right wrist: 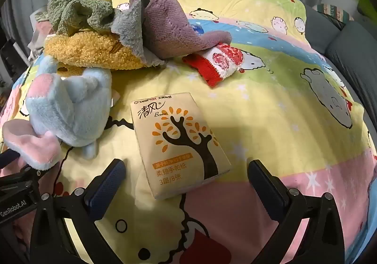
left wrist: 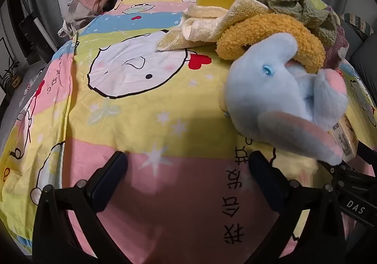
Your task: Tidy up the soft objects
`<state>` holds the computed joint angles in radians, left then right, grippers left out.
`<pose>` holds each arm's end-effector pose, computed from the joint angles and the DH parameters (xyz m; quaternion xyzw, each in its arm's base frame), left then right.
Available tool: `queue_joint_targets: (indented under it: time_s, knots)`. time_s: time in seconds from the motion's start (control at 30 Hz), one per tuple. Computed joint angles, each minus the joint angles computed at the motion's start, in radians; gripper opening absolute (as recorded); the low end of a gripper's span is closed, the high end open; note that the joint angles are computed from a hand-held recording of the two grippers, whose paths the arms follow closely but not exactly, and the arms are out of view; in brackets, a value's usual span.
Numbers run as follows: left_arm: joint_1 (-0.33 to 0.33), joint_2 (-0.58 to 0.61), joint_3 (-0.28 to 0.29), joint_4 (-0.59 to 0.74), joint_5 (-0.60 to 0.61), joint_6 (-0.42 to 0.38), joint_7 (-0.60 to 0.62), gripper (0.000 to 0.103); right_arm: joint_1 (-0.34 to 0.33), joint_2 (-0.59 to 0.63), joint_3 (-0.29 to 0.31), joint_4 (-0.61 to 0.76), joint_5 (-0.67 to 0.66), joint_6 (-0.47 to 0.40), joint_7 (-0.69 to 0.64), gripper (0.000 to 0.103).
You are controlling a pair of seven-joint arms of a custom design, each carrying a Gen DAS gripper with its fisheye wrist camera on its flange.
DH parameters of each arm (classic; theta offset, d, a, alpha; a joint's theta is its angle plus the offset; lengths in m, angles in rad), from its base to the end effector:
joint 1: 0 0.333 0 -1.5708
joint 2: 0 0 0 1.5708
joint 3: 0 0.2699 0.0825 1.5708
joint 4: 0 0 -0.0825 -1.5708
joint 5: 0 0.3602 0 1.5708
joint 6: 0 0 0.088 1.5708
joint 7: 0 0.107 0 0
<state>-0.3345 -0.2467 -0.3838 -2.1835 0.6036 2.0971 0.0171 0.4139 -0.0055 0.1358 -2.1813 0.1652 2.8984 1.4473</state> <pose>0.3814 -0.3070 0.4729 -0.8308 0.4578 -0.1635 0.2710 0.4830 0.2845 0.4436 -0.8106 0.4655 -0.1517 0.3214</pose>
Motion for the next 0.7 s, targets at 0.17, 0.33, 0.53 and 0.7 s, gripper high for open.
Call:
queue_joint_targets:
  time_s: [0.17, 0.33, 0.53, 0.7]
  knots:
    - [0.0, -0.003, 0.003, -0.003, -0.006, 0.006, 0.002, 0.102, 0.0, 0.0, 0.001, 0.0, 0.006, -0.001, -0.005, 0.103]
    - [0.001, 0.0, 0.0, 0.004, -0.002, -0.003, 0.006, 0.102, 0.0, 0.0, 0.001, -0.001, 0.009, 0.001, -0.007, 0.103]
    - [0.0, -0.009, 0.0, -0.008, -0.005, 0.008, 0.0, 0.102, 0.0, -0.001, 0.001, -0.001, 0.007, 0.002, -0.006, 0.103]
    - [0.001, -0.008, -0.001, -0.008, -0.003, 0.007, -0.001, 0.102, 0.0, -0.001, 0.0, 0.001, 0.009, -0.001, -0.008, 0.103]
